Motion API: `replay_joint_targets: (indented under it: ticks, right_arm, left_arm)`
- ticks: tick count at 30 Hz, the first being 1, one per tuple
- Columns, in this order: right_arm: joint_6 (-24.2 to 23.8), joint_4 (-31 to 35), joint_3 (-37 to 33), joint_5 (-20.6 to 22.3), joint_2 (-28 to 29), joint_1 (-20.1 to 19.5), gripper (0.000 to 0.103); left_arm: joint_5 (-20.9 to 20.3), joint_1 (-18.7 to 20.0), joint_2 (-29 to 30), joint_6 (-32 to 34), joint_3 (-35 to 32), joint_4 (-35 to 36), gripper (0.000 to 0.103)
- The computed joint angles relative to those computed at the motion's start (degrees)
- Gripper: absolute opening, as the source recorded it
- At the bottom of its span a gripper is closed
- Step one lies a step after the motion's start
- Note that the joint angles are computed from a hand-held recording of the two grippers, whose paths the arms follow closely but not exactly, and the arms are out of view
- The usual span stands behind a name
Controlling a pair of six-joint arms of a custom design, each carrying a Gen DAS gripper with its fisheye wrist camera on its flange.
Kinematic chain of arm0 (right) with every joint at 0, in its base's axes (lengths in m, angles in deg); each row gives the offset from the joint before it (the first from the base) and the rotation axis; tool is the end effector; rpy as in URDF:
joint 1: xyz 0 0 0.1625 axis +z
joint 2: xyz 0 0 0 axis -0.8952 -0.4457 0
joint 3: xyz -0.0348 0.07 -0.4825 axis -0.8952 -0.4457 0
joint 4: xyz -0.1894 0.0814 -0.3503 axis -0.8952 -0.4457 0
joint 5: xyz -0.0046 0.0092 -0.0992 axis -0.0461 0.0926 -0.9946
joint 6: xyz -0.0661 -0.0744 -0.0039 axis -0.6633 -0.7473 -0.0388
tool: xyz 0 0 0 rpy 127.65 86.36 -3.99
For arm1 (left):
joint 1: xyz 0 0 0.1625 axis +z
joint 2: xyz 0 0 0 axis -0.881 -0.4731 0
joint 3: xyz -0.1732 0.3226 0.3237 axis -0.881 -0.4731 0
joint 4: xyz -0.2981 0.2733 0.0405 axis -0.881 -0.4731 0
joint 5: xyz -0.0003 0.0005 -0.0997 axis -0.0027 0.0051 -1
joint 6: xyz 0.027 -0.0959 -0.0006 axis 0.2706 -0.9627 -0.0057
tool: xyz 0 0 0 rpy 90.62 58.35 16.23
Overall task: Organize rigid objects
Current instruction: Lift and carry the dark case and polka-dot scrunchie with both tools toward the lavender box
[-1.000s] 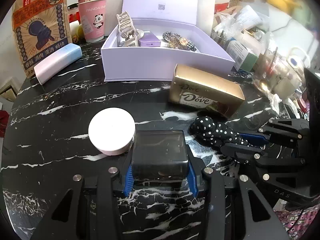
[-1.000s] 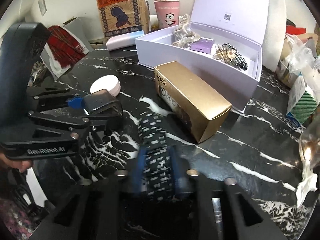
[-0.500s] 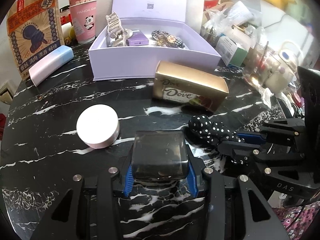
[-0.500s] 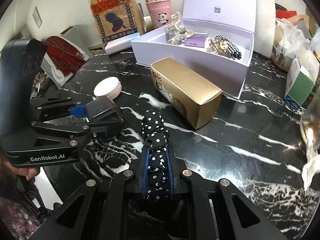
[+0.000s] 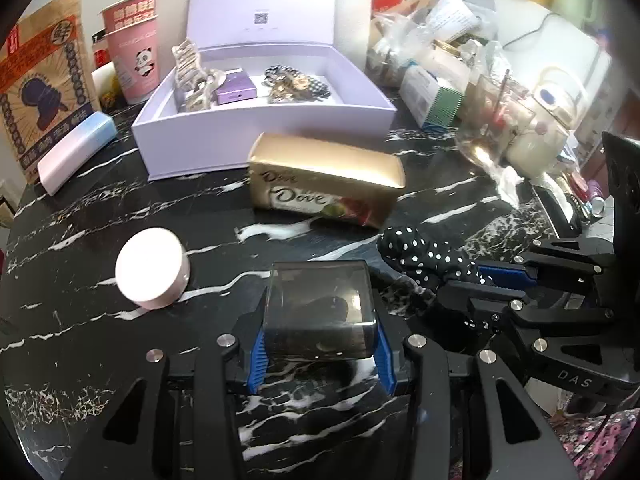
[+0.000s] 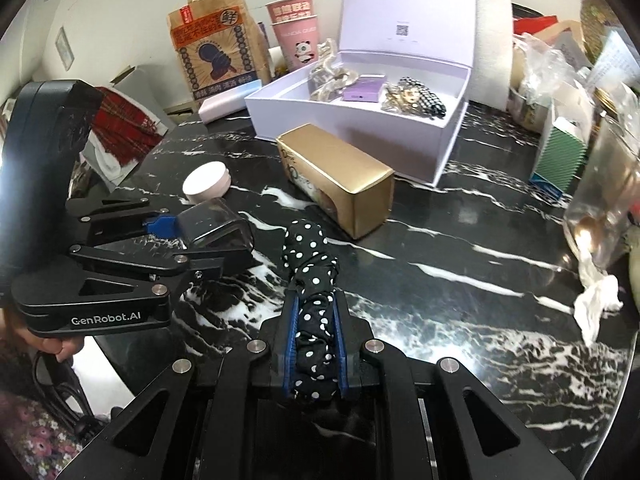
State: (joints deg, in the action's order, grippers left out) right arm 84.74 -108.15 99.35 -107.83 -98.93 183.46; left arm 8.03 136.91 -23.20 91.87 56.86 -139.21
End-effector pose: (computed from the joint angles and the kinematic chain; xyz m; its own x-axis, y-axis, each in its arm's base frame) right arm 0.4300 -0.6078 -0.0668 -0.8173 -0.1163 0.5644 -0.4129 0.8014 -0.4328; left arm -0.0093 -0.6915 0.3639 -0.6380 0.6369 -0.4329 0.7197 0.6931 -0.0410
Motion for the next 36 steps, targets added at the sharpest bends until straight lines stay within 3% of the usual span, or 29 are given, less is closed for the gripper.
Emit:
replay_joint_targets:
  ticks: [14, 36]
  right_arm:
    - [0.28, -1.61, 1.30, -1.37, -1.77, 1.03, 0.016]
    - [-10.05, -0.89, -4.10, -1.95, -2.83, 1.02, 0.016]
  left_arm:
    - [-0.67, -2.06, 0.80, -0.10, -1.94, 0.99, 0.042]
    - [-1.80, -4.18, 3.60, -1.87, -9.40, 1.43, 0.042]
